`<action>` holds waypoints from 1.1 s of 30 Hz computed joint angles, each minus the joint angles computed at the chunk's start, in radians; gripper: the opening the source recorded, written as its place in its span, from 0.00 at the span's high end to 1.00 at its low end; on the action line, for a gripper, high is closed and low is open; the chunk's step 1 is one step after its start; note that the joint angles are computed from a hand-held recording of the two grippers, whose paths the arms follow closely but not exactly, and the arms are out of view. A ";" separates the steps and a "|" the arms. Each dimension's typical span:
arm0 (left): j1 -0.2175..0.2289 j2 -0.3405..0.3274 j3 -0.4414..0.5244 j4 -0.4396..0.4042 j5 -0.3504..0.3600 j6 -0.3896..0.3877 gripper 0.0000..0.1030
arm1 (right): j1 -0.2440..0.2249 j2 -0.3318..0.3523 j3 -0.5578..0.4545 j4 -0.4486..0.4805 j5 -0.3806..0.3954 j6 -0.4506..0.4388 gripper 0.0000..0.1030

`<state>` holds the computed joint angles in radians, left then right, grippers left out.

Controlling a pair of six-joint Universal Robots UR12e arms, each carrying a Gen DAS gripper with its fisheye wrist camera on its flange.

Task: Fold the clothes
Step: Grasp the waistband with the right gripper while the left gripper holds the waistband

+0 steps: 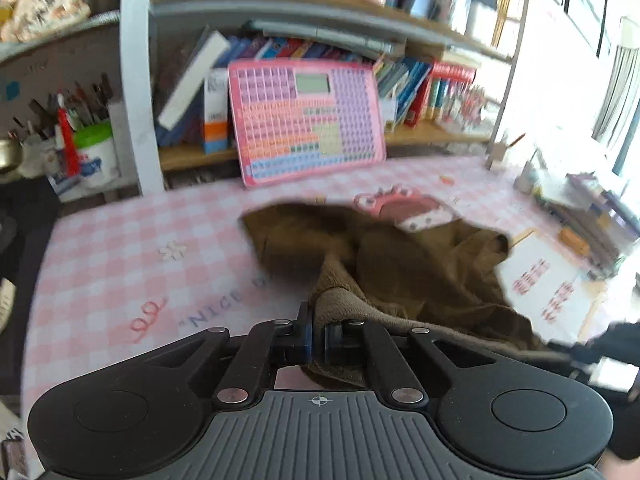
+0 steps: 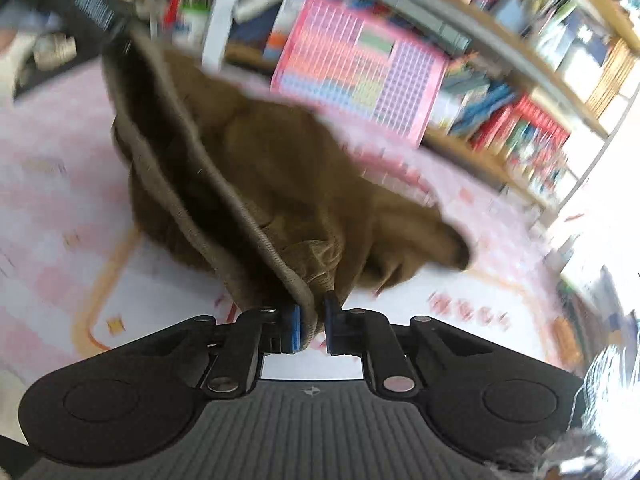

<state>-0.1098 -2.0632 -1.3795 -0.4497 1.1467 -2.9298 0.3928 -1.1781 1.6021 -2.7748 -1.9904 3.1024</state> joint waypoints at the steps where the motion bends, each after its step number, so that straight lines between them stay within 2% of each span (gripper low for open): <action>1: 0.005 0.008 0.002 0.014 -0.022 -0.007 0.96 | -0.007 -0.020 0.006 -0.017 0.022 -0.008 0.90; 5: 0.001 -0.021 0.092 0.080 -0.140 -0.049 0.95 | -0.040 -0.080 0.005 -0.057 0.081 -0.038 0.92; 7: -0.024 -0.077 0.203 0.041 -0.185 -0.028 0.96 | -0.065 -0.091 -0.015 -0.058 0.064 -0.054 0.94; 10: -0.087 -0.208 0.454 -0.099 -0.191 0.003 0.95 | -0.106 -0.084 -0.055 -0.061 -0.037 -0.098 0.95; 11: -0.105 -0.250 0.537 -0.095 -0.197 -0.023 0.95 | -0.118 -0.079 -0.069 -0.070 -0.078 -0.106 0.95; 12: -0.116 -0.281 0.600 -0.050 -0.210 -0.064 0.95 | -0.128 -0.072 -0.090 -0.101 -0.133 -0.115 0.95; 14: -0.139 -0.362 0.766 0.025 -0.228 -0.149 0.95 | -0.120 -0.051 -0.136 -0.240 -0.275 -0.212 0.95; 16: -0.142 -0.436 0.927 0.130 -0.278 -0.261 0.95 | -0.106 -0.021 -0.195 -0.427 -0.385 -0.375 0.95; 17: -0.139 -0.472 1.007 0.181 -0.303 -0.316 0.94 | -0.093 -0.015 -0.217 -0.511 -0.406 -0.450 0.95; 18: -0.135 -0.492 1.052 0.226 -0.318 -0.346 0.94 | -0.084 -0.024 -0.215 -0.553 -0.392 -0.484 0.95; 20: -0.121 -0.484 1.041 0.274 -0.342 -0.363 0.94 | -0.063 -0.047 -0.211 -0.600 -0.361 -0.517 0.95; 21: -0.113 -0.464 0.999 0.284 -0.351 -0.354 0.94 | -0.056 -0.062 -0.190 -0.572 -0.327 -0.492 0.95; 23: -0.097 -0.405 0.854 0.257 -0.351 -0.284 0.94 | -0.046 -0.086 -0.151 -0.476 -0.260 -0.415 0.95; 25: -0.080 -0.349 0.700 0.155 -0.327 -0.178 0.94 | -0.042 -0.098 -0.120 -0.361 -0.185 -0.327 0.95; 28: -0.056 -0.303 0.537 -0.043 -0.238 -0.067 0.94 | -0.047 -0.081 -0.100 -0.137 -0.032 -0.115 0.95; 30: -0.044 -0.284 0.448 -0.139 -0.142 -0.043 0.94 | -0.052 -0.047 -0.106 0.005 0.114 -0.005 0.95; 33: -0.032 -0.278 0.382 -0.293 -0.003 -0.035 0.89 | -0.038 0.024 -0.144 0.178 0.250 0.022 0.95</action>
